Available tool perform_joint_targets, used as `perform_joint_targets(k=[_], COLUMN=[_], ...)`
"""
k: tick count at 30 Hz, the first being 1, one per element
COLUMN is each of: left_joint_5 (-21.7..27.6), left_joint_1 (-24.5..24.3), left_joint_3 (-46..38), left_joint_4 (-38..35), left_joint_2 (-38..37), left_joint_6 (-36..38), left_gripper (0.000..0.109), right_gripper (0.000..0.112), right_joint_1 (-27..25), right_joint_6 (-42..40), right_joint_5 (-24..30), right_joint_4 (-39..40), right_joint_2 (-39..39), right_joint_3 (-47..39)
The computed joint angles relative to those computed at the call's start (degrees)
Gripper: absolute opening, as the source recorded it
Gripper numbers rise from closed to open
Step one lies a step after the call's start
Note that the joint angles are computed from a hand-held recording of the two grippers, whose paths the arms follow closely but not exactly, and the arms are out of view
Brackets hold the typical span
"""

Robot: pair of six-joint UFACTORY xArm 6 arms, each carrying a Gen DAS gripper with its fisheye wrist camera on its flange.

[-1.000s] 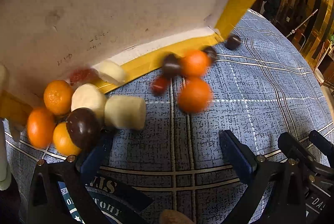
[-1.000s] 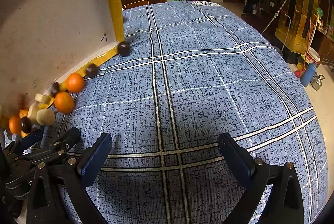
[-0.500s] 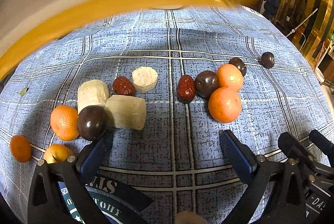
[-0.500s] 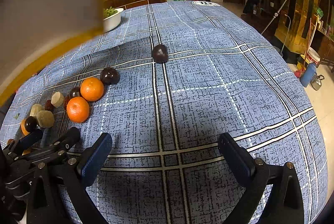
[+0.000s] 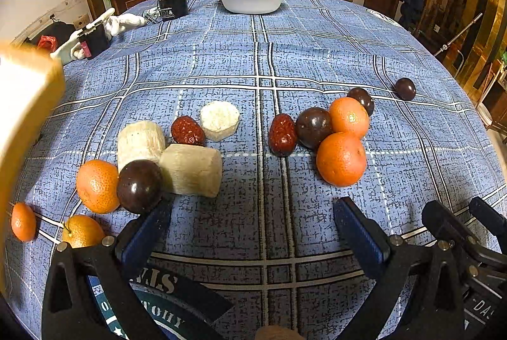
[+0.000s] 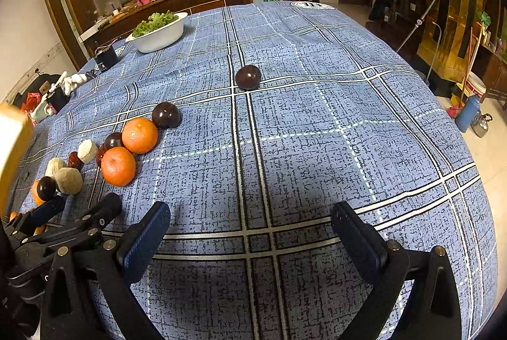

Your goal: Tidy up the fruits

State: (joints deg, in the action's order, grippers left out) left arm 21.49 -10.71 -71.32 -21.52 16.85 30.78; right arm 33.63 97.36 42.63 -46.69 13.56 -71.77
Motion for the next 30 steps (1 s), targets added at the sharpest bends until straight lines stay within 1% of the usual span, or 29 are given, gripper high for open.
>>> perform_joint_targets(k=[11,18,30], left_joint_5=[0.05,1.03,1.05], left_joint_1=[-0.03,0.31,0.35], left_joint_3=[0.09,-0.80,-1.00], left_joint_4=[-0.20,-2.20,-1.92], left_joint_2=[-0.10,0.39,0.53], left_joint_6=[0.27,3.40,3.13], left_gripper=[0.102,0.102,0.102], right_gripper=[0.103,0.103,0.103], right_joint_1=[0.02,0.24,0.27], right_joint_6=[-0.03,-0.68,-0.79], right_joint_5=[0.05,0.85,0.99], right_joint_4=[0.01,0.49,0.58], right_joint_2=[0.06,0.49,0.49], right_joint_3=[-0.08,-0.78,-0.84])
